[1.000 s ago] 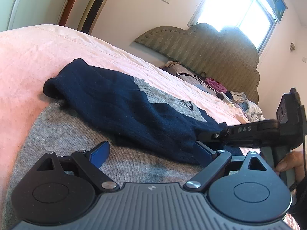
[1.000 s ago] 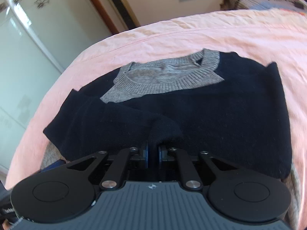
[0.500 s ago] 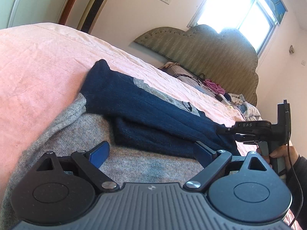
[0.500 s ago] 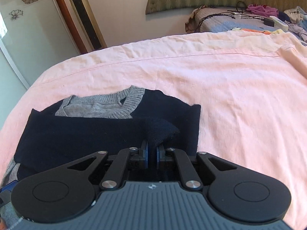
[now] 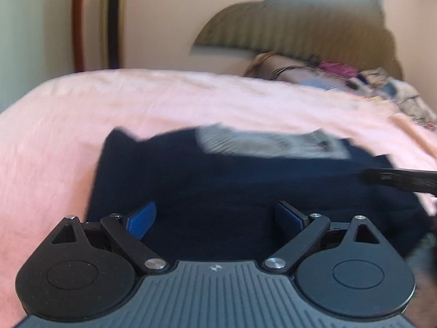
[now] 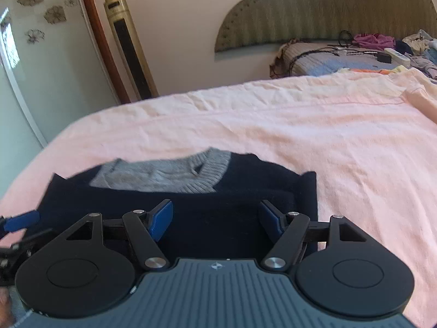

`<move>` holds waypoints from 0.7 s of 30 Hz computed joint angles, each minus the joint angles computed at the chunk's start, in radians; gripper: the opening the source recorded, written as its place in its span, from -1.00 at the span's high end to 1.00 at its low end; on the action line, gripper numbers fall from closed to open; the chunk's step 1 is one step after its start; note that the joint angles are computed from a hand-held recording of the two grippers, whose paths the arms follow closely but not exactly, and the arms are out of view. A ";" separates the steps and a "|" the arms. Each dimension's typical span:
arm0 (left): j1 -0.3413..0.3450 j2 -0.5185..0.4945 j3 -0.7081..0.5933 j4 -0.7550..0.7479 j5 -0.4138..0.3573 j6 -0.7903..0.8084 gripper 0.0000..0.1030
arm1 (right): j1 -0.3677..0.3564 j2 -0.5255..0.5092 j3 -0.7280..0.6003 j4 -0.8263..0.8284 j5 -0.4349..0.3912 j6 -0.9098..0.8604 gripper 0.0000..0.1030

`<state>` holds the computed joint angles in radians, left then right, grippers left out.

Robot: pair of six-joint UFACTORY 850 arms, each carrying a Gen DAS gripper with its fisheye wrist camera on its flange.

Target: Fold small clothes

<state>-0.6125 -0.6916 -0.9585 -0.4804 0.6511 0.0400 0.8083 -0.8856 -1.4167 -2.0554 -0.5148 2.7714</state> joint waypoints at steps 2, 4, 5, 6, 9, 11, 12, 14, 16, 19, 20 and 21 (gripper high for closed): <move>0.019 0.009 0.017 0.078 0.006 -0.069 -0.89 | 0.012 -0.013 0.029 -0.082 -0.081 0.045 -0.37; 0.005 0.002 0.005 0.024 -0.008 0.005 -0.91 | 0.004 -0.010 0.037 -0.125 -0.075 0.083 -0.38; -0.014 0.001 -0.004 -0.066 -0.012 0.089 -0.92 | 0.006 -0.016 0.023 -0.093 -0.070 0.040 -0.40; -0.032 0.006 -0.001 -0.142 0.002 0.145 -0.92 | 0.012 -0.025 0.002 -0.034 -0.067 -0.046 -0.45; -0.058 0.081 0.091 -0.124 0.019 0.080 -0.90 | 0.049 -0.015 -0.005 0.084 -0.113 -0.140 -0.47; -0.067 0.125 0.163 -0.007 0.043 -0.023 -0.91 | 0.072 0.039 0.060 -0.002 -0.111 0.006 -0.51; -0.075 0.133 0.177 0.013 0.038 -0.025 -0.91 | 0.081 0.067 0.094 -0.080 -0.086 0.069 -0.67; -0.078 0.110 0.160 -0.002 -0.017 0.027 -0.96 | 0.094 0.073 0.108 -0.113 -0.051 0.070 -0.93; -0.076 0.103 0.153 -0.017 -0.016 0.065 -1.00 | 0.094 0.036 0.066 0.021 -0.013 -0.093 -0.89; -0.080 0.152 0.176 -0.094 -0.065 0.078 -0.99 | 0.106 0.029 0.053 0.146 -0.056 -0.219 -0.83; -0.085 0.171 0.202 -0.078 -0.055 0.065 -0.99 | 0.115 0.043 0.058 0.181 -0.054 -0.205 -0.80; -0.090 0.189 0.231 -0.044 -0.040 0.038 -0.99 | 0.128 0.065 0.079 0.174 -0.052 -0.152 -0.78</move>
<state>-0.7021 -0.5025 -0.7279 -0.5244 0.6111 0.0782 0.9362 -0.8207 -1.3377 -1.8815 -0.5663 2.6192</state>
